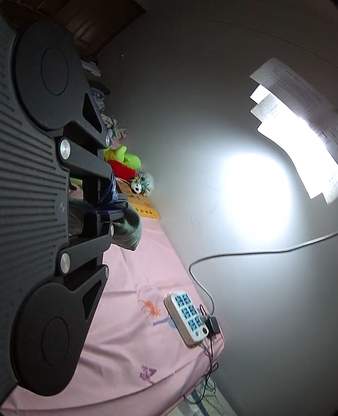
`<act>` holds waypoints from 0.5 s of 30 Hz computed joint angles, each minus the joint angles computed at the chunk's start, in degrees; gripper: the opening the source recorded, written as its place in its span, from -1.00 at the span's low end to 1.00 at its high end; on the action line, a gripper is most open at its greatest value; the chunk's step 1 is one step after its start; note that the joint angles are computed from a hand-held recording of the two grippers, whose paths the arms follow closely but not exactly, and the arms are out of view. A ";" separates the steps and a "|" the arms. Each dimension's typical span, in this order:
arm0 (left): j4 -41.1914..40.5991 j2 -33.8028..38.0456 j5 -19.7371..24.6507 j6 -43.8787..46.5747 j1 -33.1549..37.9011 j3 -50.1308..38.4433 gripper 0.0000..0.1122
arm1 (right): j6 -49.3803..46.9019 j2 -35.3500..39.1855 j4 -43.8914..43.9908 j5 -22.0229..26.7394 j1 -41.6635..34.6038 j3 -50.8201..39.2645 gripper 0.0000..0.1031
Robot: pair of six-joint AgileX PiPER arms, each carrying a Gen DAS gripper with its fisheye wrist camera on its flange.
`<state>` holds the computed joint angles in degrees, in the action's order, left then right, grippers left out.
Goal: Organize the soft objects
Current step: 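Lift the mint-green pad with the right tool and carry it over the box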
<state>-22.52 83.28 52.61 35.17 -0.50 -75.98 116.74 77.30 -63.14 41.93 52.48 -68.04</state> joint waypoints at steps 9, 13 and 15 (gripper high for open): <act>-1.57 2.59 1.70 4.22 12.55 -1.42 0.62 | -22.59 18.37 17.33 -10.91 -8.05 -20.72 -1.00; -2.12 4.17 2.31 5.92 16.86 -2.65 0.62 | -32.94 28.22 25.37 -7.69 -8.97 -32.31 -1.00; -2.61 4.95 2.60 6.82 18.81 -3.41 0.62 | -36.37 32.97 27.87 -5.43 -9.01 -38.03 -1.00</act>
